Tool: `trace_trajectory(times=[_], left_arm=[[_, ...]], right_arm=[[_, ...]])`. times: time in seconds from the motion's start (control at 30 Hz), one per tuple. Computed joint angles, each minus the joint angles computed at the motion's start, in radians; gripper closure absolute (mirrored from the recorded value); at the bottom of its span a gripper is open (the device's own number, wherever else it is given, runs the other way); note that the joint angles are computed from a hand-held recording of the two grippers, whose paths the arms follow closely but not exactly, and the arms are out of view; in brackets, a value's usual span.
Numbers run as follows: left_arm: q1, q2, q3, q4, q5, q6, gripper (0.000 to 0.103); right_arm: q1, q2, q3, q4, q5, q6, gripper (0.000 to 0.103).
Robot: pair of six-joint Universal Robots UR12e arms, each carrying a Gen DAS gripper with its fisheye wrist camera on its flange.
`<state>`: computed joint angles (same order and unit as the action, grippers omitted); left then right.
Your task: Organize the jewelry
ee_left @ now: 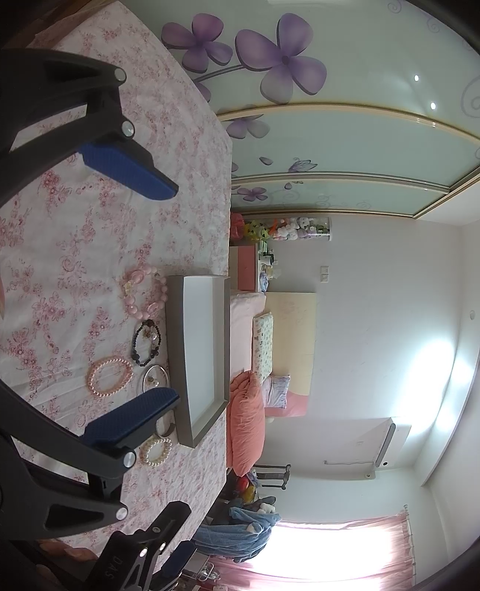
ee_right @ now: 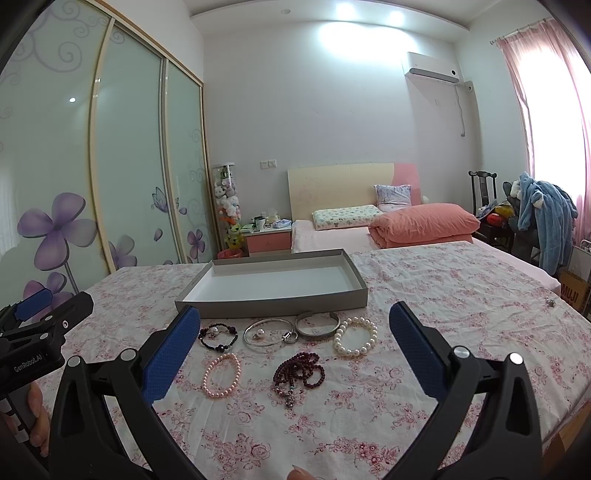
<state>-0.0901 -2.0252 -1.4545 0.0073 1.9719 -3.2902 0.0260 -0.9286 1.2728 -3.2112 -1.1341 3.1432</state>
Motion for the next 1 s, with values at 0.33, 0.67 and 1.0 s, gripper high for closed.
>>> trace_trajectory(times=[0.33,0.67,1.0], left_arm=[[0.001,0.000,0.000,-0.003,-0.002,-0.002,0.004],[-0.002,-0.008,-0.003,0.006,0.000,-0.004,0.004],[-0.003,-0.010,-0.006,0.008,0.001,-0.006,0.004]], right_arm=[[0.000,0.000,0.000,0.001,0.000,0.000,0.002],[0.000,0.001,0.000,0.002,0.000,0.000,0.002],[0.000,0.002,-0.002,0.004,0.000,0.000,0.002]])
